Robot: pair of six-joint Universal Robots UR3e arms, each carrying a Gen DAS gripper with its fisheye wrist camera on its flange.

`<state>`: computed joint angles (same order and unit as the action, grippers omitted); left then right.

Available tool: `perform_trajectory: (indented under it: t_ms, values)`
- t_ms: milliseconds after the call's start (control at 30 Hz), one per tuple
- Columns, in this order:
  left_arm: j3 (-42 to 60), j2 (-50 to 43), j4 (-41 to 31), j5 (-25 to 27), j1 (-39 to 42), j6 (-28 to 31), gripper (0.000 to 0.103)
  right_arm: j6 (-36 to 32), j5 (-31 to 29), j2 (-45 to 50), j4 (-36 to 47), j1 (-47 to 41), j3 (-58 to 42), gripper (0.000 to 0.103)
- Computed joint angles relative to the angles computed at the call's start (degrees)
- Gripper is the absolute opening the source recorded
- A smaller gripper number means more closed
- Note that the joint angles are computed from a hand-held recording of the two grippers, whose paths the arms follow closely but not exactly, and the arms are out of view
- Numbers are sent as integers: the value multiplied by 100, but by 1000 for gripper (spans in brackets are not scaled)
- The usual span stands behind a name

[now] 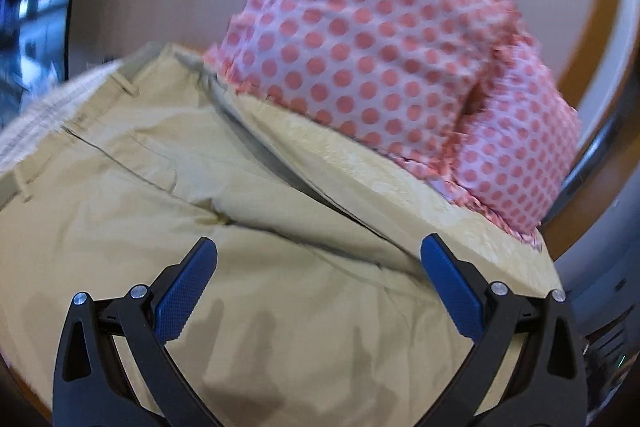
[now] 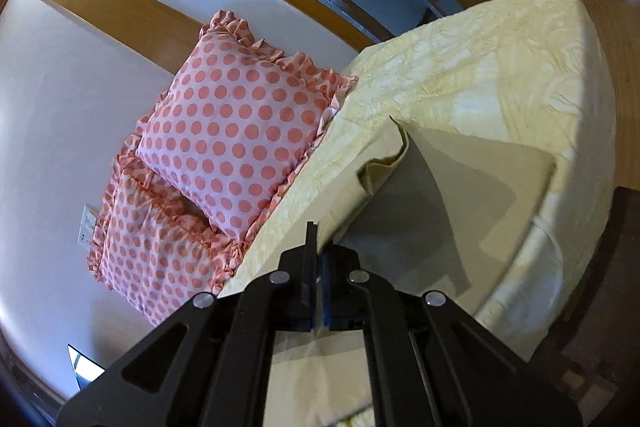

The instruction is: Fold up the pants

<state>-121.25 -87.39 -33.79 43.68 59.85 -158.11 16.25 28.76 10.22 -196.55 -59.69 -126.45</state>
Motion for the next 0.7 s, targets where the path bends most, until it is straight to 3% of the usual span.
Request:
perform_trajectory:
  t_ms: [100,233,300,367,433,467,500,533,600,633,700]
  values:
    - [1389,-1347,74,649,-576,-916,102,17,-77,-5,-40,-60,21,1]
    - [3207,-2688,-551,994,-963,-1714,100,-165,-92,-180,37,-165,45,1]
    - [4167,-3328,-817,1422,-1249,-2024,98,-197,-7,-188,-115,-101,130,1]
    - [5268,-4033,-1362,1734,-1468,-2185,89,-82,115,-142,-350,30,220,1]
    - [6173,-4612,-1878,1901,-1564,-2422,72,111,291,-47,-690,229,351,1]
    - [6307,-4723,-1657,2032,-1609,-2550,60,196,379,-7,-853,329,413,1]
    - [6570,-4848,-1807,2083,-1635,-2471,26,270,478,18,-1006,430,480,1]
    - [6594,-4870,-1904,1830,-1558,-2330,7,322,559,83,-1189,525,580,1]
    - [5922,-4405,-1658,1505,-1332,-2250,5,367,622,139,-1431,623,729,1]
    - [5322,-4082,-1182,1379,-1220,-2149,4,354,673,126,-1529,655,806,2]
    - [4123,-3125,-886,1054,-841,-1614,4,271,696,59,-1544,614,852,2]
